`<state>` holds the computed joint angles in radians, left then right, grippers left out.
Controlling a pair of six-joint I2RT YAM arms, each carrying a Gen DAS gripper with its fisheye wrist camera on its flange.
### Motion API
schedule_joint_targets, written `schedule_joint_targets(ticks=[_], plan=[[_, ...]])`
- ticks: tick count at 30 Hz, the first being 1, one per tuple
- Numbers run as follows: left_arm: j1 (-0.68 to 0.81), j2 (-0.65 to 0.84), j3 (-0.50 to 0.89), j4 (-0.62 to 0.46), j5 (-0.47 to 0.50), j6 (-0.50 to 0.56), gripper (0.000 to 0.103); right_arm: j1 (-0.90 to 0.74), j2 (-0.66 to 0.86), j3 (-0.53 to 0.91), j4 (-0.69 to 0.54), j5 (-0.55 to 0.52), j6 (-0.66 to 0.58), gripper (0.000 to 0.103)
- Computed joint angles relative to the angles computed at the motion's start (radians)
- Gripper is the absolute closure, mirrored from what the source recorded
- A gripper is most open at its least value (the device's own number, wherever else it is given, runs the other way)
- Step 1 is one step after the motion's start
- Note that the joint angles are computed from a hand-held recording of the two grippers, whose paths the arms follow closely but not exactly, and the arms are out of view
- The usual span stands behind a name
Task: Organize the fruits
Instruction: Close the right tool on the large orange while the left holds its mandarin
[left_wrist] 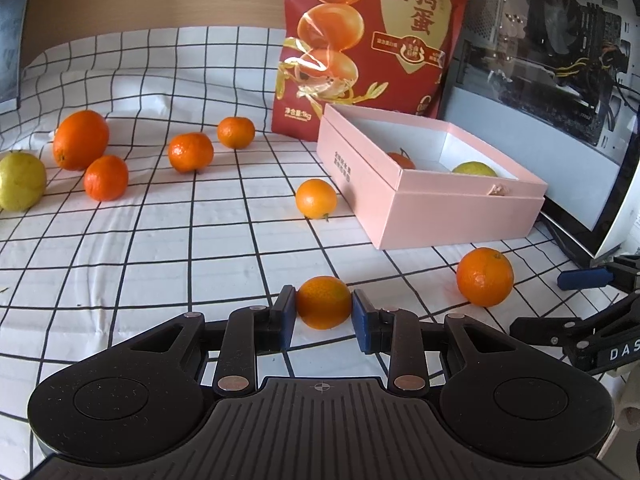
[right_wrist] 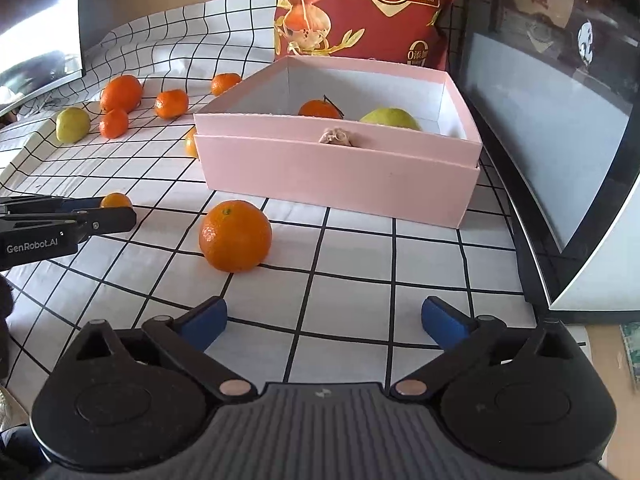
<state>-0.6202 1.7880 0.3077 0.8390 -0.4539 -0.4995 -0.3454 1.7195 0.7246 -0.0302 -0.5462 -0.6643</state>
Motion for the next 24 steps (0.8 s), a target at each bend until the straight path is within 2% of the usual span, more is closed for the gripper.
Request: schedule_joint_targets(ticks=[2,6,11,17,20,21,22,24], plan=[[0.004,0.002,-0.004,0.011,0.007,-0.002,0.069,0.001,-0.004,-0.018,0.025,-0.011,0.001,0.0],[0.001,0.005,-0.001,0.006,-0.001,0.003,0.069,0.018,-0.011,-0.022,-0.012,-0.052,-0.056,0.0],[-0.003,0.006,-0.001,0.008,-0.003,-0.002,0.069,0.087,-0.026,-0.009,-0.043,-0.043,-0.041,0.011],[-0.002,0.011,-0.003,0.02,0.002,-0.006,0.069,0.143,0.02,0.045,0.004,-0.011,0.064,0.031],[-0.003,0.013,-0.004,0.02,0.0,-0.006,0.069,0.141,0.037,0.079,-0.026,-0.029,0.077,0.047],[-0.005,0.012,-0.002,0.016,-0.004,-0.006,0.069,0.133,0.039,0.096,-0.065,-0.049,0.067,0.058],[-0.009,0.012,0.001,0.008,-0.01,-0.005,0.069,0.127,0.036,0.112,-0.106,-0.065,0.051,0.061],[-0.017,0.011,0.009,-0.009,-0.023,-0.001,0.069,0.121,0.009,0.093,-0.105,-0.06,0.035,0.061]])
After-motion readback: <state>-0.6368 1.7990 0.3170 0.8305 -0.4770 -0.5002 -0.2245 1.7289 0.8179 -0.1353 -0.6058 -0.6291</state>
